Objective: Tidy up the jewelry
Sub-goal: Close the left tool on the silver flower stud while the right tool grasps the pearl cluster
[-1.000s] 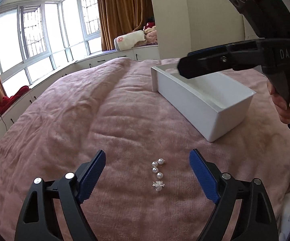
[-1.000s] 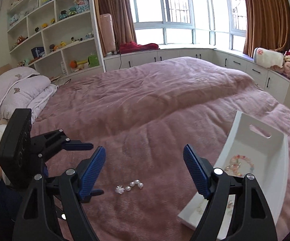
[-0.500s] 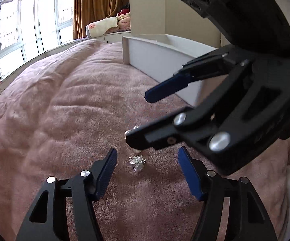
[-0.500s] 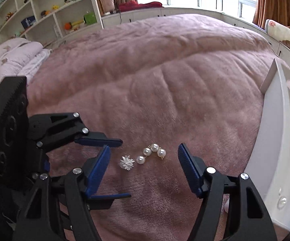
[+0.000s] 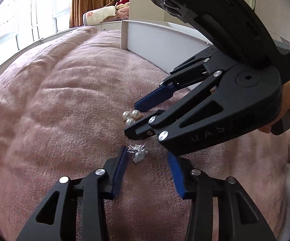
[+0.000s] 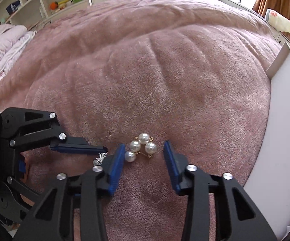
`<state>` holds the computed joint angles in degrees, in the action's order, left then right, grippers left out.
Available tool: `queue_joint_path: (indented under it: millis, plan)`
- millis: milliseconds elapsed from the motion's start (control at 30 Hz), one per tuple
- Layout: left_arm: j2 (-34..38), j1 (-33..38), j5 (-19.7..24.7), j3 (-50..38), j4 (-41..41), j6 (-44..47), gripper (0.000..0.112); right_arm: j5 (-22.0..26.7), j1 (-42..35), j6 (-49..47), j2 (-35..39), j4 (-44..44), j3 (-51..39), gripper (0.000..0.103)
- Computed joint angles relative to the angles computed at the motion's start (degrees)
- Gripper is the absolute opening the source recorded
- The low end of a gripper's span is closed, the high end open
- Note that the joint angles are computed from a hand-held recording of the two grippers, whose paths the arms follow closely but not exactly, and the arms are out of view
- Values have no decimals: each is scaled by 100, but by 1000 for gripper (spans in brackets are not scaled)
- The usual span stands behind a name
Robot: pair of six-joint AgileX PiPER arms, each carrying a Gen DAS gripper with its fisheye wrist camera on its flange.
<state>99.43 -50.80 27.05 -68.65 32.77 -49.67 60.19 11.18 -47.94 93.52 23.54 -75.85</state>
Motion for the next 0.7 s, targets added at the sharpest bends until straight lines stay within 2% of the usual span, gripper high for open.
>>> queue_joint_path:
  millis: [233,433,700]
  plan:
    - [27,136,-48,-8,-194,18,25,68,10,45,27,48,-113,21]
    - [36,143,-31,-21,-202,16,25,86,-73,23,-55,228,-87,16]
    - [-251,72,103,150,144,-512,24,320,-195,-22,-85,450,-227,11]
